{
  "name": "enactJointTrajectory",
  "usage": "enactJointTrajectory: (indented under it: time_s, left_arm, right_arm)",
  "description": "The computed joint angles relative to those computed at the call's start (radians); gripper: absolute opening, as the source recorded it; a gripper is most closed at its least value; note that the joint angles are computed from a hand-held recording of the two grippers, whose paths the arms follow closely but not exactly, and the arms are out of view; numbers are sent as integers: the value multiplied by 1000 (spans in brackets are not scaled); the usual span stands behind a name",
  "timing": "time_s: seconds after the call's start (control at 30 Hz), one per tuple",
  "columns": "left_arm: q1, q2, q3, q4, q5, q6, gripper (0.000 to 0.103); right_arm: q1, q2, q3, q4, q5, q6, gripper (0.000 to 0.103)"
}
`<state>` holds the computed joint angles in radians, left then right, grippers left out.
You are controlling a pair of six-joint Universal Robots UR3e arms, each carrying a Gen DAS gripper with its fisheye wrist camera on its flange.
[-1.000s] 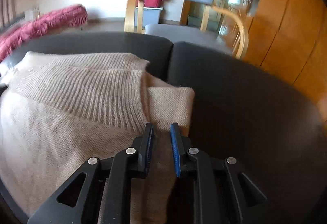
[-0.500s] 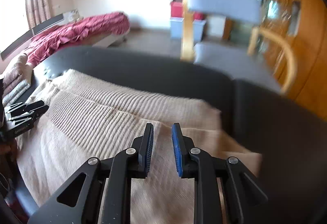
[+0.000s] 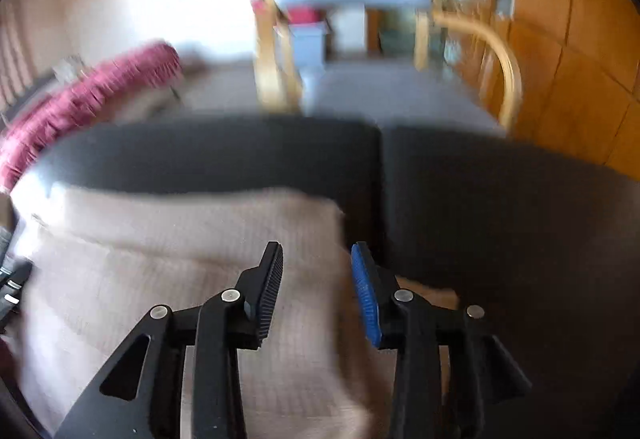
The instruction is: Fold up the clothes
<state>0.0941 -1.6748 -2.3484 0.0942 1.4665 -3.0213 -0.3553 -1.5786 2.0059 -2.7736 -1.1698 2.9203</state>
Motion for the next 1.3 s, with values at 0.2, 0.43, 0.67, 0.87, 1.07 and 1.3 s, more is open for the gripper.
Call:
enactJointTrajectory:
  time_s: [0.2, 0.43, 0.67, 0.87, 1.07, 1.3]
  left_arm:
    - [12, 5, -5, -1, -19, -1, 33]
    - [26, 11, -15, 0, -36, 4, 33]
    - [33, 16, -13, -9, -46, 7, 33]
    - [16, 18, 2, -31, -22, 6, 33]
    - [13, 24, 10, -51, -15, 8, 33]
    - [19, 63, 99, -229, -30, 24, 33]
  right_arm:
    - [273, 110, -157, 66, -79, -90, 37]
    - [312, 205, -180, 63, -153, -27, 37]
    - [343, 261, -207, 15, -204, -15, 39]
    - [310, 271, -200, 3, -148, -13, 40]
    - [278, 270, -183, -3, -81, -1, 40]
    - [258, 270, -173, -8, -44, -3, 41]
